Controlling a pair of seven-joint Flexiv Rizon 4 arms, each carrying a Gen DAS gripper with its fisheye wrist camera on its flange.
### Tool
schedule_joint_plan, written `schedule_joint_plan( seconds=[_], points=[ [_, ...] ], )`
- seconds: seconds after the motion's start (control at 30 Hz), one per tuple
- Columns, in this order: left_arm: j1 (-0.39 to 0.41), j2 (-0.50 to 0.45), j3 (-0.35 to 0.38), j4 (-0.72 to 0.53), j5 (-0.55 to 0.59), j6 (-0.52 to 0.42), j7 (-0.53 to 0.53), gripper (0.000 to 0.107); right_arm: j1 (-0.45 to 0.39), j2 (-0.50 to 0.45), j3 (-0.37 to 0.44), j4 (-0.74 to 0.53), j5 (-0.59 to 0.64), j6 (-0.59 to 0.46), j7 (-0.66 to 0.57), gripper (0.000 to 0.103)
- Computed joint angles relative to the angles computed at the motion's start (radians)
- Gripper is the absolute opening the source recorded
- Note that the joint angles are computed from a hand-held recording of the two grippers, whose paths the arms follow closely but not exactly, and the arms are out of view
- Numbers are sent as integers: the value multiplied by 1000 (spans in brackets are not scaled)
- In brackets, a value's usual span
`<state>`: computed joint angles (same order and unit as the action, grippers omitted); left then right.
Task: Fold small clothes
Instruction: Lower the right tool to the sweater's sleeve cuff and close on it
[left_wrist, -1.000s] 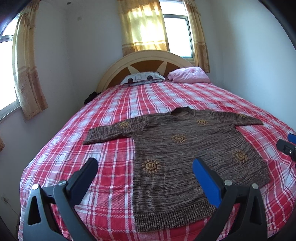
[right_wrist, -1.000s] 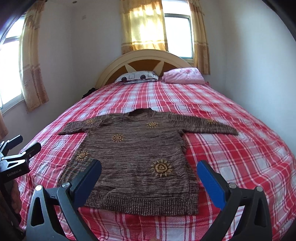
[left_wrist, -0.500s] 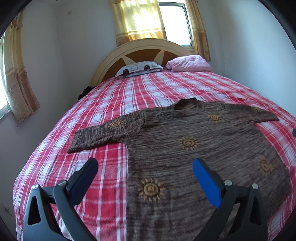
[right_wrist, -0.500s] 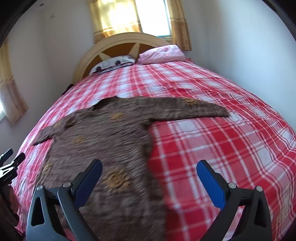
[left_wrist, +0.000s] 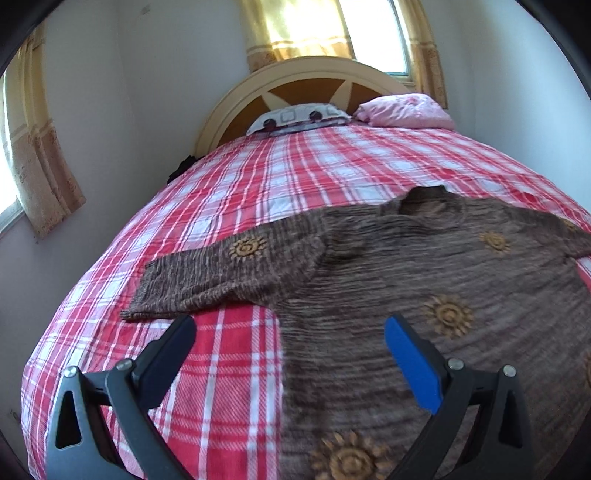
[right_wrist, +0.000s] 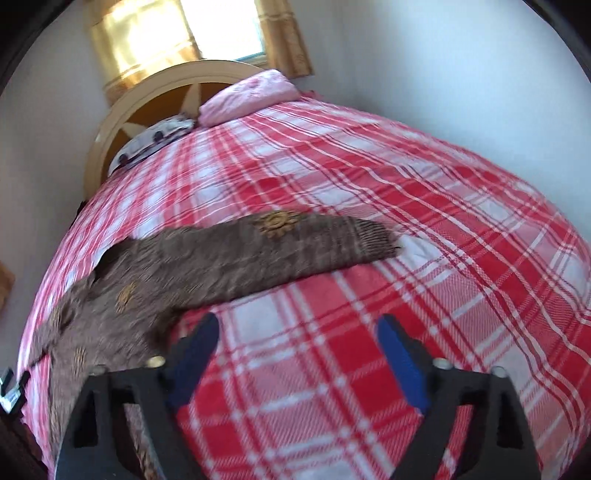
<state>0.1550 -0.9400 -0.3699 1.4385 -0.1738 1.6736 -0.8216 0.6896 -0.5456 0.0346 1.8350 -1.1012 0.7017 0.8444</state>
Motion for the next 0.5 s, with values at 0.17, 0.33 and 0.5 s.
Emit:
schedule_joint_plan(
  seconds=[0.17,0.33,0.5],
  points=[
    [-45,-34,60,-67,-44,-74,-22,103,-52,6,-15,36,5,56,3,83],
    [-65,-42,80,-67,-60,-102,-16,103,-105,19,-43,91,-65,170,120,75],
    [-81,-41,101,-66,-68,-110,-18,103,-147,6,-61,101,-147,269,214,74]
  ],
)
